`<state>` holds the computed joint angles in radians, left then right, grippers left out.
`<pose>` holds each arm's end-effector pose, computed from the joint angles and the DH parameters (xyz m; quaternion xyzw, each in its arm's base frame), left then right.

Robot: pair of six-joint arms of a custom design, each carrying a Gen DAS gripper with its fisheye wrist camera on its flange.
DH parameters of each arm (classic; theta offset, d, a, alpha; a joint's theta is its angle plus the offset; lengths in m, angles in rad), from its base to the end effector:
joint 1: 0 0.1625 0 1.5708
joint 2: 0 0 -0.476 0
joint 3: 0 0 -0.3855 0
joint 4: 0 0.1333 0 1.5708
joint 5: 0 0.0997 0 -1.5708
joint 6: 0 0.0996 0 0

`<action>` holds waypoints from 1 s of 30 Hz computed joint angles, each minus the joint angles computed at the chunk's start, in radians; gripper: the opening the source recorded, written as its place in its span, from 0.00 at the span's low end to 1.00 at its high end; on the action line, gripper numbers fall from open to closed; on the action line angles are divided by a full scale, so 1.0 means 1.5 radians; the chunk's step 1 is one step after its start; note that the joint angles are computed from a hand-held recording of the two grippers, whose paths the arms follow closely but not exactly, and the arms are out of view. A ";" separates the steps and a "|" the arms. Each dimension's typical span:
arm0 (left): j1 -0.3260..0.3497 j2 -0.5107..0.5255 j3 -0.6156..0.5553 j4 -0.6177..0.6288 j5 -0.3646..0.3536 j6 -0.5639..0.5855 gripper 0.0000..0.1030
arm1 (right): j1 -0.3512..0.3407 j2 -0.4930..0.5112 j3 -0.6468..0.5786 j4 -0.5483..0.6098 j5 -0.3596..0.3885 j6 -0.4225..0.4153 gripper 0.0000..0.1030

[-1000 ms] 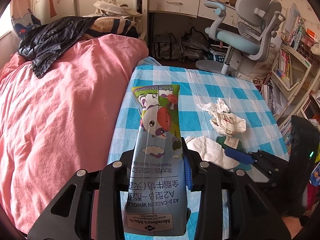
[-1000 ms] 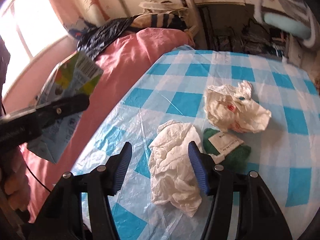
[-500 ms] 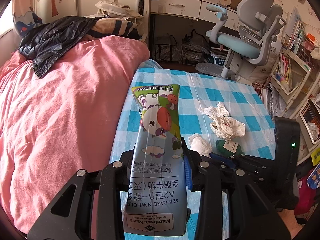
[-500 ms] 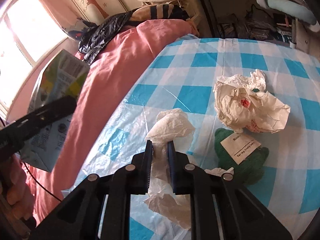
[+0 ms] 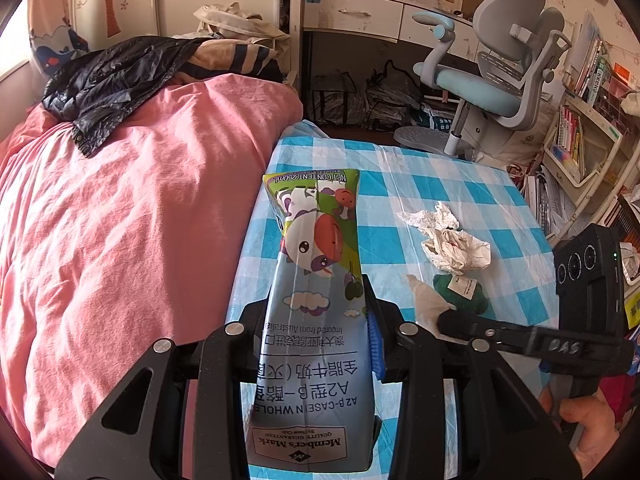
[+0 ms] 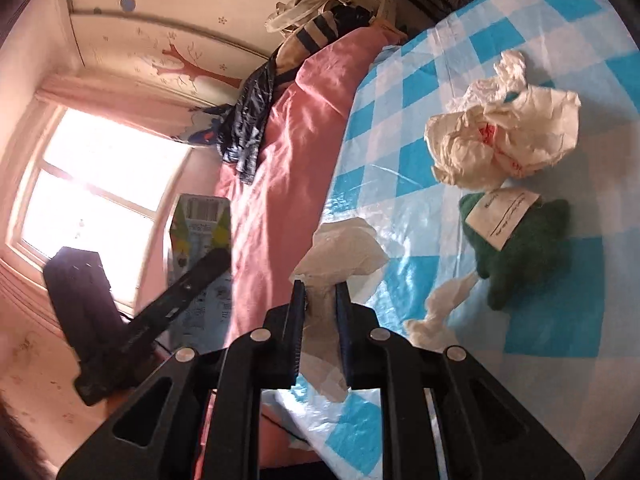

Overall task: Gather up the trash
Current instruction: 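Carry the carton and tissue over the yellow bin and open both grippers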

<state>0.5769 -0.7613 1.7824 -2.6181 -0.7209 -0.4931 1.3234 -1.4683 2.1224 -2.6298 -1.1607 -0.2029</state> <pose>-0.4291 -0.5275 0.0991 0.2205 0.8839 -0.2878 0.2954 0.0496 -0.5099 0.3568 -0.0196 0.9597 -0.2364 0.1505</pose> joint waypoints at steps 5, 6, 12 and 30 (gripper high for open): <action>-0.001 -0.001 0.000 -0.010 -0.010 0.005 0.33 | 0.023 -0.022 -0.010 0.055 -0.023 -0.045 0.17; 0.000 -0.003 0.001 -0.016 -0.016 0.009 0.33 | 0.032 -0.029 -0.008 0.064 -0.032 -0.062 0.16; 0.005 -0.017 0.035 -0.097 -0.091 0.025 0.33 | 0.074 -0.117 0.047 0.065 -0.098 -0.140 0.17; -0.098 -0.080 0.251 -0.190 -0.184 -0.126 0.33 | -0.090 -0.400 0.230 0.228 -0.036 -0.227 0.19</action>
